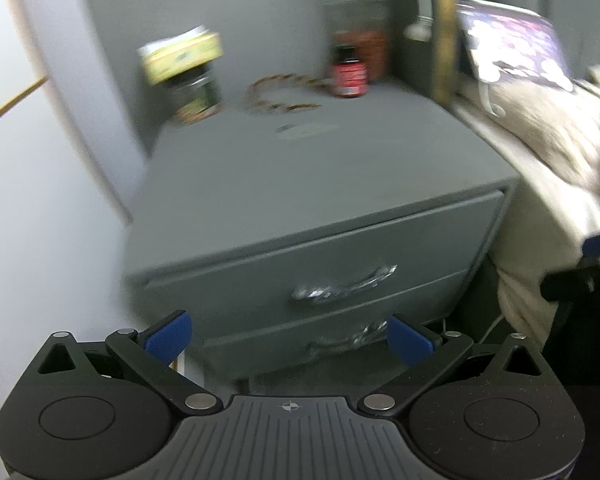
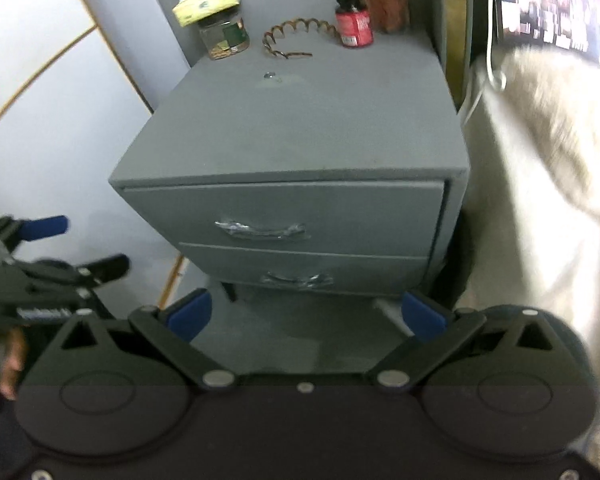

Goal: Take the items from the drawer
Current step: 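Move the left tool to the upper drawer handle and close its fingers on it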

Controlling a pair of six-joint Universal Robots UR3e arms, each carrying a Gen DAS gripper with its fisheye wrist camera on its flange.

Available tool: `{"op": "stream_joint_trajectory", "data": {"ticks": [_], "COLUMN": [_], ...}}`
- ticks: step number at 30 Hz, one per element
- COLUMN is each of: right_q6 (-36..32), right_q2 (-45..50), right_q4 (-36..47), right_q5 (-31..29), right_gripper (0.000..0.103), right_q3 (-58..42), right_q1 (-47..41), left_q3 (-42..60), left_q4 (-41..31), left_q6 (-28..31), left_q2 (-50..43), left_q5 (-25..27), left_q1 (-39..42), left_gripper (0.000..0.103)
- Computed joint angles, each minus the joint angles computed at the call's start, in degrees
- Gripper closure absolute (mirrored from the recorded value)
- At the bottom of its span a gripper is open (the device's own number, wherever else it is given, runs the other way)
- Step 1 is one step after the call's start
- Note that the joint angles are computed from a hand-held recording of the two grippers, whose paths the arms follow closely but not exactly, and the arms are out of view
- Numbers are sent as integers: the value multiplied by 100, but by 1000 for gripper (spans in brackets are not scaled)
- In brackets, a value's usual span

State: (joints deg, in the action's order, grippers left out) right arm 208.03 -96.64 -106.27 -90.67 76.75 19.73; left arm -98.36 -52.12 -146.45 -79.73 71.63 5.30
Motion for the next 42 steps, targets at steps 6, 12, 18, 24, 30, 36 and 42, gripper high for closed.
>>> {"op": "stream_joint_trajectory", "data": {"ticks": [6,12,18,24,30,36,42], "right_q6": [-461,-59,277,148,128,388,292], "right_q2": [-554,-1474,-2223,-2265,-1854,-1924,-2063], "right_q4": [-1038,-2218,-2931,-2745,-2577,-2839,-2842], "right_q5": [878,1543,2234,2247,1861,1573,1882], "right_gripper": [0,1,10,10,10,10,10], "right_q3": [1262,2585,3469,3398,3047,3197,3325], "right_q1": [-608,-1193,-1927,-1990,-1713,-1462,-1729], "left_q3": [765,1875,1839,1943,2050,1736,1804], "left_q4": [-325,-475,383,159,92,572,868], "left_q6": [508,1122,1904,2385,2732,2852,2566], "left_q2": [-1048,-2379,-3083,-3321,-3388,-3293,-3518], "left_q5": [-628,116,1290,1192,1196,1188,1336], "left_q1": [-251,-1062,-1860,-1762,-1741,-1784,-1905], "left_gripper": [0,1,13,27,33,33,35]}}
